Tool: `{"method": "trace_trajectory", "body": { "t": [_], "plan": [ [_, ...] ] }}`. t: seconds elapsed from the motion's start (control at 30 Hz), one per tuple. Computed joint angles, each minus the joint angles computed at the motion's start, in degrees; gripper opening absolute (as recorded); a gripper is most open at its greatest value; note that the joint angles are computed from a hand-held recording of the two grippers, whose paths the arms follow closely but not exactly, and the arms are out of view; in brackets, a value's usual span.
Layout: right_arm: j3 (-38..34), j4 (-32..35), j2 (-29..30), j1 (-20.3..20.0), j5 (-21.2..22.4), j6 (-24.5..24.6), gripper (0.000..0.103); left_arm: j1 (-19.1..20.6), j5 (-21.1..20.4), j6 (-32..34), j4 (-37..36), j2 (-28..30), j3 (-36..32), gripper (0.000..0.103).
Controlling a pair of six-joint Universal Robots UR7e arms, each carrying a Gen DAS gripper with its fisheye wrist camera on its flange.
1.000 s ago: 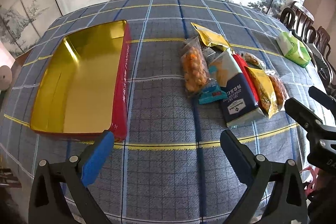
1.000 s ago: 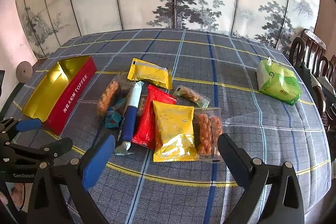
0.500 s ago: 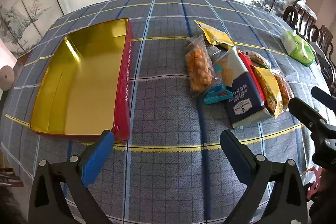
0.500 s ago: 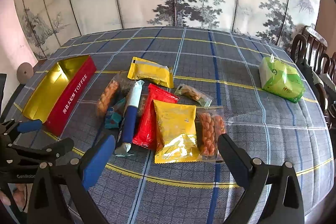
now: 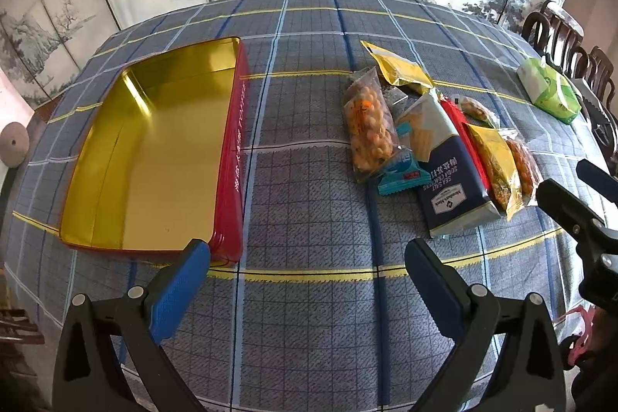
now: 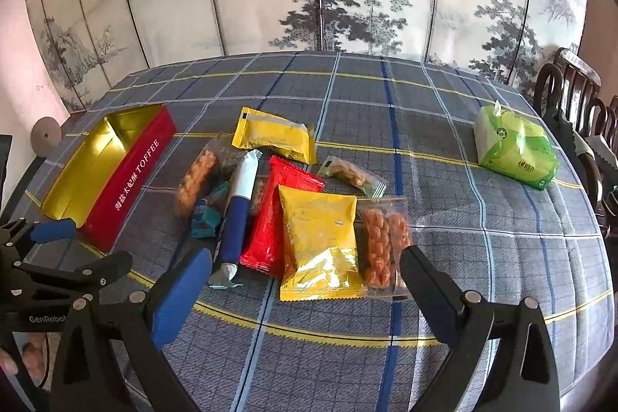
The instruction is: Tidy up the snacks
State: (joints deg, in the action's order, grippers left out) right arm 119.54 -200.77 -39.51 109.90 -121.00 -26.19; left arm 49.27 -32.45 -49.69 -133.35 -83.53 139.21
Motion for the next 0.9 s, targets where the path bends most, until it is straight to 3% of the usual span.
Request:
{"method": "trace_trajectory", "body": {
  "t": [0.9],
  "plan": [
    [-0.02, 0.94, -0.59, -0.78, 0.3, -0.93, 0.1, -0.65, 0.51, -1.6, 2.9, -1.33, -0.09, 0.1]
  ]
}}
